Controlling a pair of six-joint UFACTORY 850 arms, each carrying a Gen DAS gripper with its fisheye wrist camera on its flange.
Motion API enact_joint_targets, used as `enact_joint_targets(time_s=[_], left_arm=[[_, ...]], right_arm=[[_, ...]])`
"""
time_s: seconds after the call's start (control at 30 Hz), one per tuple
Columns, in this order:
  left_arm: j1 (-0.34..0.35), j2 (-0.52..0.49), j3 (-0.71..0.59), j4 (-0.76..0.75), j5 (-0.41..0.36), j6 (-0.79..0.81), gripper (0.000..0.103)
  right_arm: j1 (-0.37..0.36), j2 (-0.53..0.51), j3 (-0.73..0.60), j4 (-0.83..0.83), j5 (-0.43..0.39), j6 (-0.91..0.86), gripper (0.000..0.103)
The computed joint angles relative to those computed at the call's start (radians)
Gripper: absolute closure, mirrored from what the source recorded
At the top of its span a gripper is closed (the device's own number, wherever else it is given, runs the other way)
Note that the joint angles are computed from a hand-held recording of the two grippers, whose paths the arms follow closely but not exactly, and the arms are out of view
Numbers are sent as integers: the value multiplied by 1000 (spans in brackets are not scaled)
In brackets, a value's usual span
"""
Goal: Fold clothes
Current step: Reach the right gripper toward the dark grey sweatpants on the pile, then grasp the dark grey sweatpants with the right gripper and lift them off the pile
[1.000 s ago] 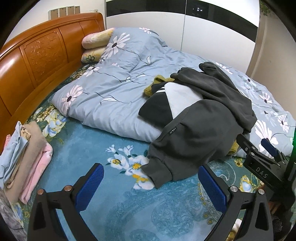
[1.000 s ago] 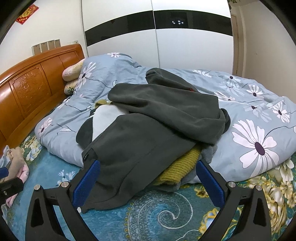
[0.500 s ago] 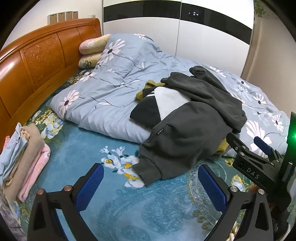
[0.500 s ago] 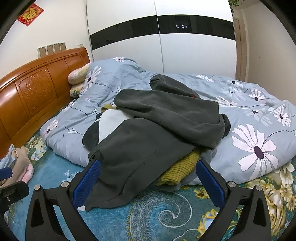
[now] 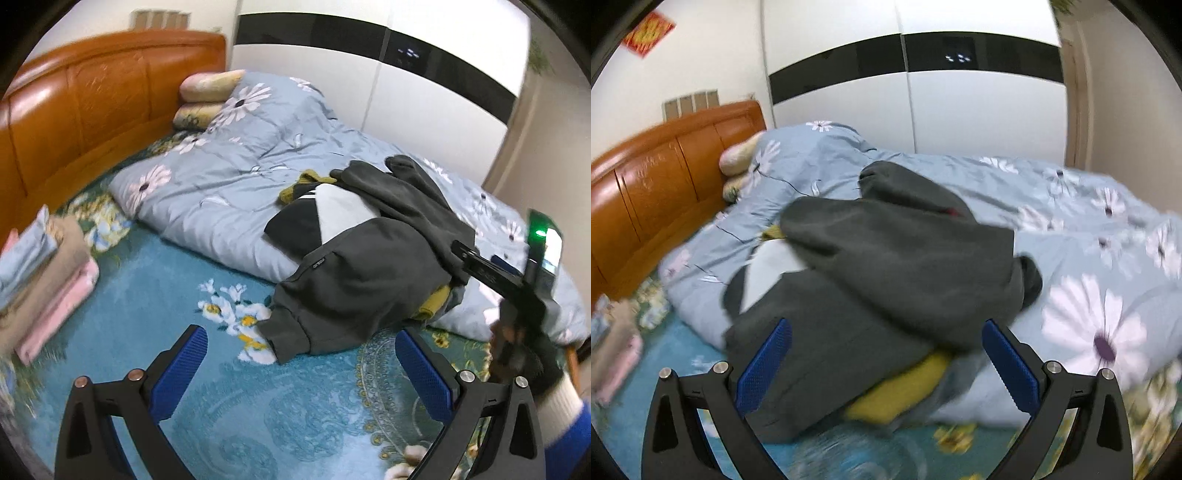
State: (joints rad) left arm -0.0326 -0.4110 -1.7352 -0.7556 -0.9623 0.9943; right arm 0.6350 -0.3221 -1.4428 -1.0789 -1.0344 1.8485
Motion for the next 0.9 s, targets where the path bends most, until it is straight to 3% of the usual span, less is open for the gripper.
enact_joint_targets(time_s=[0.17, 0.3, 0.37, 0.43, 0.53, 0.67, 0.9], left_arm=[[36, 1, 9, 15, 38, -44, 0], [53, -17, -17, 108, 43, -122, 0], [64, -10, -7, 128, 67, -129, 0], [71, 7, 18, 159, 109, -126, 0], [87, 23, 48, 182, 145, -123, 0], [101, 25, 52, 212, 144, -143, 0], [128, 4, 15, 185, 79, -172, 0]], right_arm=[[-71, -94, -132, 77, 57, -256, 2], [-117, -189, -248, 186, 15, -396, 37], [-138, -206, -265, 236, 18, -450, 40], [-152, -218, -291, 261, 7, -474, 68], [-169, -222, -329, 289, -8, -454, 90], [-172, -213, -357, 287, -24, -452, 97], [-100, -85, -292, 63, 17, -359, 98]])
